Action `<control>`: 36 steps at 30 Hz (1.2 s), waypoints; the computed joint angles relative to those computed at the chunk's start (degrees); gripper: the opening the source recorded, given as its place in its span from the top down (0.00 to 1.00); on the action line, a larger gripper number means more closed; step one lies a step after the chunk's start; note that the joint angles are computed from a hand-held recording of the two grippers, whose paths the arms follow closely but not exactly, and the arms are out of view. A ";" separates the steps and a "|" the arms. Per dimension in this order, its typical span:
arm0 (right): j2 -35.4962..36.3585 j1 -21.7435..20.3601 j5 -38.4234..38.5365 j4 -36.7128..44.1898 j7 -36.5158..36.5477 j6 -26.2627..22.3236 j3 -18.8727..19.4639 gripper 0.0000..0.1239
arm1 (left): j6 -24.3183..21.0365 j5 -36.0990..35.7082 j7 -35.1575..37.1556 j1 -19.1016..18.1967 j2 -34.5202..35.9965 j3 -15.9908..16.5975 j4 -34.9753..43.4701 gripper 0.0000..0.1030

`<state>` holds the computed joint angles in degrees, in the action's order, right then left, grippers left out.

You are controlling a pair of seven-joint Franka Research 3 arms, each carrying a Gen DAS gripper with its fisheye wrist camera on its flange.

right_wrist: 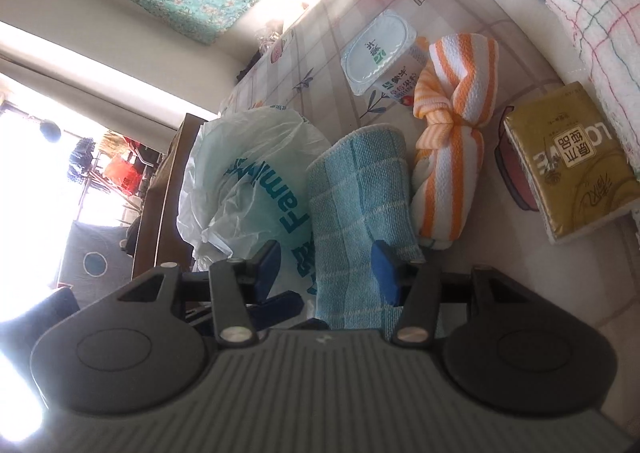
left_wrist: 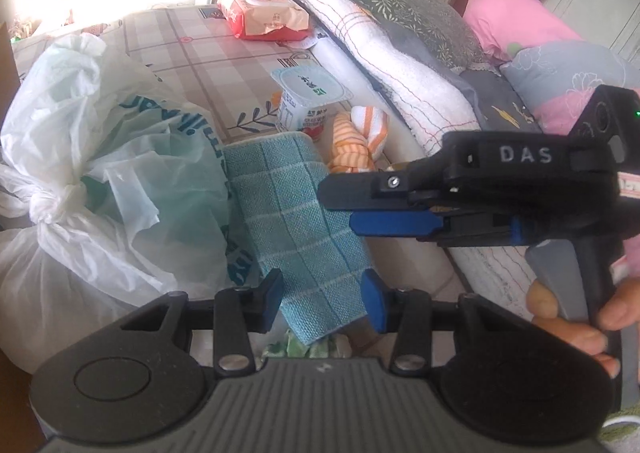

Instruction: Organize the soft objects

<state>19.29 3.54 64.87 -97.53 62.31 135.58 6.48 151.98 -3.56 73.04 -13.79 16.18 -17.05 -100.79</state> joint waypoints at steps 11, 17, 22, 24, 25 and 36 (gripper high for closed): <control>-1.42 2.02 -8.11 -2.00 2.85 5.28 -1.44 0.54 | -7.76 -0.21 2.45 -0.61 7.60 -0.64 9.59 0.38; 1.70 0.69 -8.34 0.92 6.97 0.47 -0.46 0.47 | -11.35 2.39 0.69 -2.12 10.25 0.32 13.83 0.36; 2.18 -1.69 -2.17 0.99 5.35 -3.53 0.74 0.46 | -12.17 2.91 0.99 -2.08 10.67 0.25 14.61 0.36; 3.02 -3.31 2.32 1.65 4.52 -6.75 1.25 0.45 | -12.23 3.08 0.89 -2.06 10.49 0.37 14.42 0.38; 3.70 -4.20 4.60 2.23 4.15 -8.71 1.44 0.45 | -12.34 3.29 0.93 -2.04 10.28 0.46 14.21 0.42; 6.32 -1.42 0.20 6.54 6.42 -5.35 0.27 0.46 | -11.44 3.57 -1.30 -1.18 8.44 0.98 11.64 0.73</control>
<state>25.61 2.12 65.07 -90.99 68.73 130.23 6.75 140.54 0.00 71.74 -14.97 24.62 -16.07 -89.15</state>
